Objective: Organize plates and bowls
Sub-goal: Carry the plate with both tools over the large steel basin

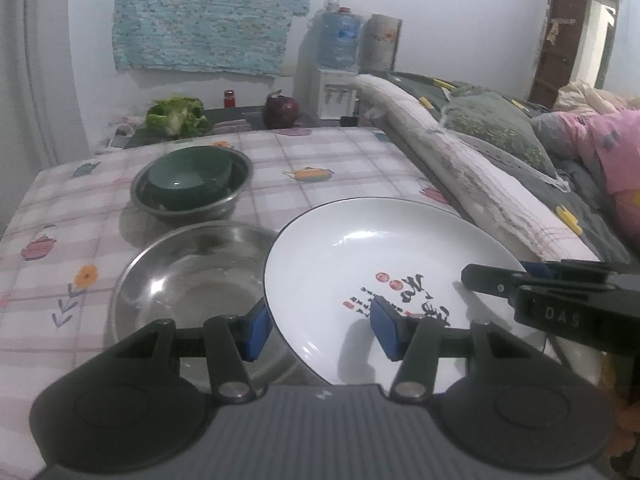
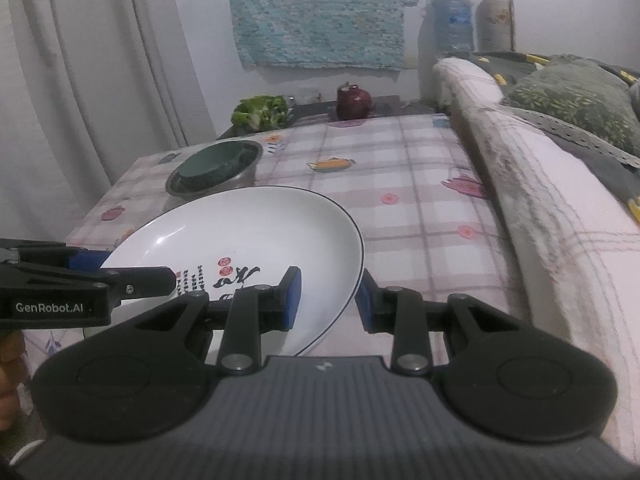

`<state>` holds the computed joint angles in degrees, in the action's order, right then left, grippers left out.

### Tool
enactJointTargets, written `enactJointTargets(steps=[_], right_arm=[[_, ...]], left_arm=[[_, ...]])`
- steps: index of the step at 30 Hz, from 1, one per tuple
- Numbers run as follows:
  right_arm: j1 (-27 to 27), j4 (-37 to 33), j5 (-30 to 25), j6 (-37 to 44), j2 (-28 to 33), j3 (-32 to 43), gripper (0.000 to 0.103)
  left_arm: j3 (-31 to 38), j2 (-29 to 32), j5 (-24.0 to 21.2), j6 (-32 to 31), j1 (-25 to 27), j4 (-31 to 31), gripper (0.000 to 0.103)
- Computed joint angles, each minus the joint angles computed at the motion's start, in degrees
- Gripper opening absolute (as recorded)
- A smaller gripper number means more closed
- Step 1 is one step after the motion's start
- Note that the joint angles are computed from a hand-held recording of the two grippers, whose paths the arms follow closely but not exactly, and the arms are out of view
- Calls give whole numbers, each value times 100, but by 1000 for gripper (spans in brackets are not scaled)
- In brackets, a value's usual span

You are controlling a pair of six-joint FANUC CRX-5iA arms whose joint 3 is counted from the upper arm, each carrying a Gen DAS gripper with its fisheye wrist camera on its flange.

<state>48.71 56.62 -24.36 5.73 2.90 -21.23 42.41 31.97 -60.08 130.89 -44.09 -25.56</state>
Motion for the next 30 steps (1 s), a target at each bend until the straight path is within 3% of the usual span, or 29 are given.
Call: enactJointTargets(steps=[12, 19, 30], right_arm=[[178, -454, 35, 604, 470, 679, 29], [387, -1248, -122, 1345, 951, 1358, 29], [626, -2309, -620, 2152, 1717, 2418, 29]], left_arm=[[-501, -394, 40, 338, 151, -220, 54], [-1080, -729, 135, 479, 379, -146, 54], [-1717, -969, 310, 101, 842, 368, 54]])
